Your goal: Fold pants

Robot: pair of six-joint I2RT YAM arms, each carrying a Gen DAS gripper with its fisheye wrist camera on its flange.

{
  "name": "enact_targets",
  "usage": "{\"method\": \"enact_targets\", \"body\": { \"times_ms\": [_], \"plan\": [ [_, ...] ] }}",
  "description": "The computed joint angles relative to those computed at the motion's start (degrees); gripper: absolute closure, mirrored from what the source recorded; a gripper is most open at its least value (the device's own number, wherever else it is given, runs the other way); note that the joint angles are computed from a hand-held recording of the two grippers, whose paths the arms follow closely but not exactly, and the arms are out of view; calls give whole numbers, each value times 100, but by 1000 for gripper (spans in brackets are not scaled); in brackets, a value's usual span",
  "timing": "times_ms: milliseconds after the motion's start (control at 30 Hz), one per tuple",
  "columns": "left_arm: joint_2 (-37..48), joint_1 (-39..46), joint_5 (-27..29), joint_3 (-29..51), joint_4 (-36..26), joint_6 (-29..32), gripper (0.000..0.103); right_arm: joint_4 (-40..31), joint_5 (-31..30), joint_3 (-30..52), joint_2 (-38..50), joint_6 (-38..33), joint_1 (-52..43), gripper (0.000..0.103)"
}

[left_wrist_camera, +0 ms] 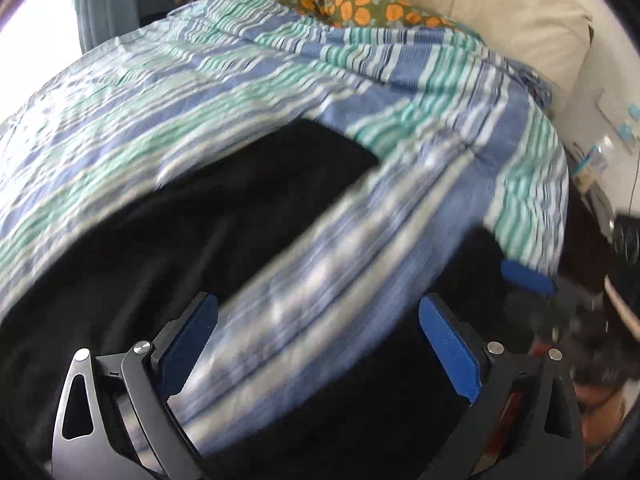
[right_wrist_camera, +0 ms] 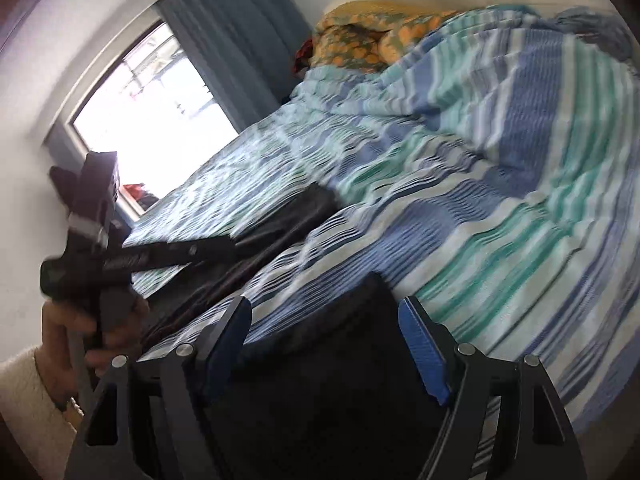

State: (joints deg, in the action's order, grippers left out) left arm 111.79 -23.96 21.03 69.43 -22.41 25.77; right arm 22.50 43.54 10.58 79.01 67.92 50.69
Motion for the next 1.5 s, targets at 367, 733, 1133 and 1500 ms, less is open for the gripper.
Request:
{"method": "enact_targets", "body": {
  "times_ms": [367, 733, 1133, 1500],
  "plan": [
    [414, 4609, -774, -128, 934, 1019, 2, -483, -599, 1546, 2302, -569, 59, 15],
    [2596, 4872, -956, 2512, 1540, -945, 0, -1734, -47, 2690, 3216, -147, 271, 0],
    [2490, 5175, -949, 2249, 1643, -554, 0, -1640, -54, 2663, 3275, -213, 328, 0],
    [2462, 5186, -947, 2184, 1677, -543, 0, -1645, 21, 2686, 3338, -171, 362, 0]
  ]
}}
